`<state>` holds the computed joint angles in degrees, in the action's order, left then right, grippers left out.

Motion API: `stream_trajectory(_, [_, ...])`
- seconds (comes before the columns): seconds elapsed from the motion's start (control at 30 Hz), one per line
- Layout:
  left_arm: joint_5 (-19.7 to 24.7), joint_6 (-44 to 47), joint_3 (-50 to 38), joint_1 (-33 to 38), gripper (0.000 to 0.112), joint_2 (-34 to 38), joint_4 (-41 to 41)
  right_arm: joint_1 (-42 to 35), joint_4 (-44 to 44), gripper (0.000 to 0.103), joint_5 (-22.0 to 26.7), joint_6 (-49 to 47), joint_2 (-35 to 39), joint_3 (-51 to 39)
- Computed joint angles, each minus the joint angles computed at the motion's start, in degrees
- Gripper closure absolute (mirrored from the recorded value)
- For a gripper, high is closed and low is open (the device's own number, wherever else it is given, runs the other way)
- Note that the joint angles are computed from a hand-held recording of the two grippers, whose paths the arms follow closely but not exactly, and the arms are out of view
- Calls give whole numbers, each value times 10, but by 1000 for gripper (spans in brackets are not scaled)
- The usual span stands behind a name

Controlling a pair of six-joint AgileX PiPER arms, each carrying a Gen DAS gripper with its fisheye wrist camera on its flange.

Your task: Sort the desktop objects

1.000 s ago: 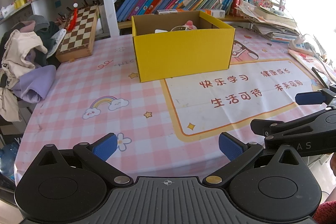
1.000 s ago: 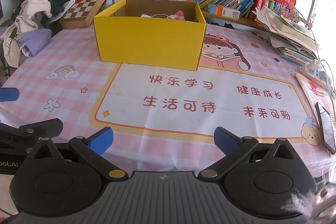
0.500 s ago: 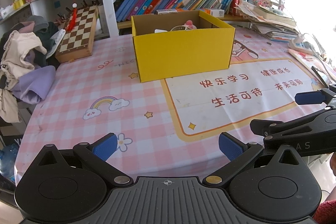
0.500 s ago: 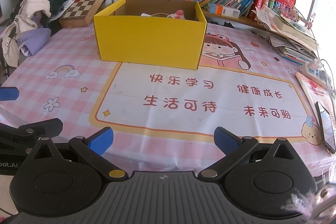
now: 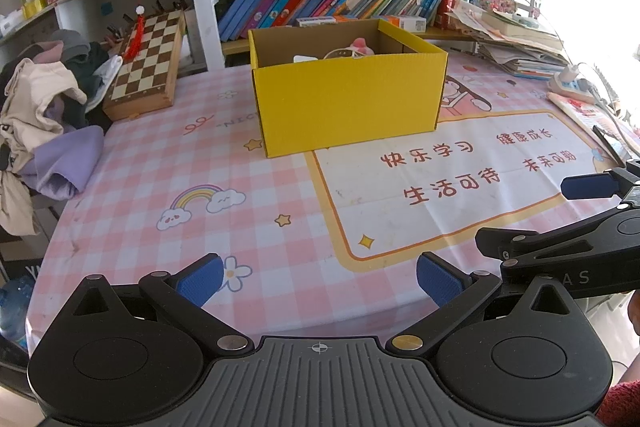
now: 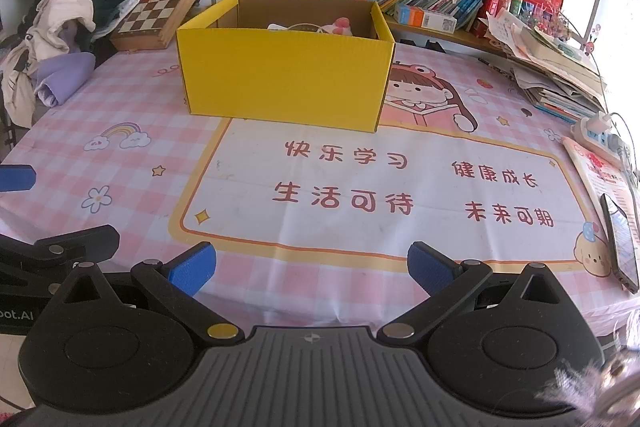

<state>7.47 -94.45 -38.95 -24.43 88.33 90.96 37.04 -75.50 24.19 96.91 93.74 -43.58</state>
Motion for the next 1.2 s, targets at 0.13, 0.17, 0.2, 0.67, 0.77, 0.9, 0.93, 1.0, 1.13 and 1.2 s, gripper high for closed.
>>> stream_trajectory(0.13, [5,24,-3,-4,9,1,-28,-2,3,0,-2,-4,1,-1])
stream_trajectory(0.17, [4,25,-3,-3,9,0,-27,-2,3,0,-2,-5,1,-1])
stream_trajectory(0.2, [4,26,-3,-3,9,1,-29,-2,4,0,-2,-6,2,-2])
stream_trajectory(0.67, [12,26,-6,-10,9,4,-33,2,11,0,1,-7,6,-6])
stream_trajectory(0.77, [10,26,-6,-10,9,5,-32,2,14,0,1,-8,6,-7])
stream_trajectory(0.9, [11,23,-4,-10,9,3,-28,2,16,0,1,-10,6,-6])
stream_trajectory(0.93, [11,22,-4,-11,9,3,-28,2,16,0,1,-10,6,-6])
stream_trajectory(1.0, [7,27,-5,-7,9,4,-29,2,18,0,1,-12,5,-6])
stream_trajectory(1.13, [7,32,-5,-6,9,4,-33,2,19,0,1,-12,4,-5])
stream_trajectory(1.2, [6,24,-4,-6,9,3,-25,2,20,0,0,-12,5,-5])
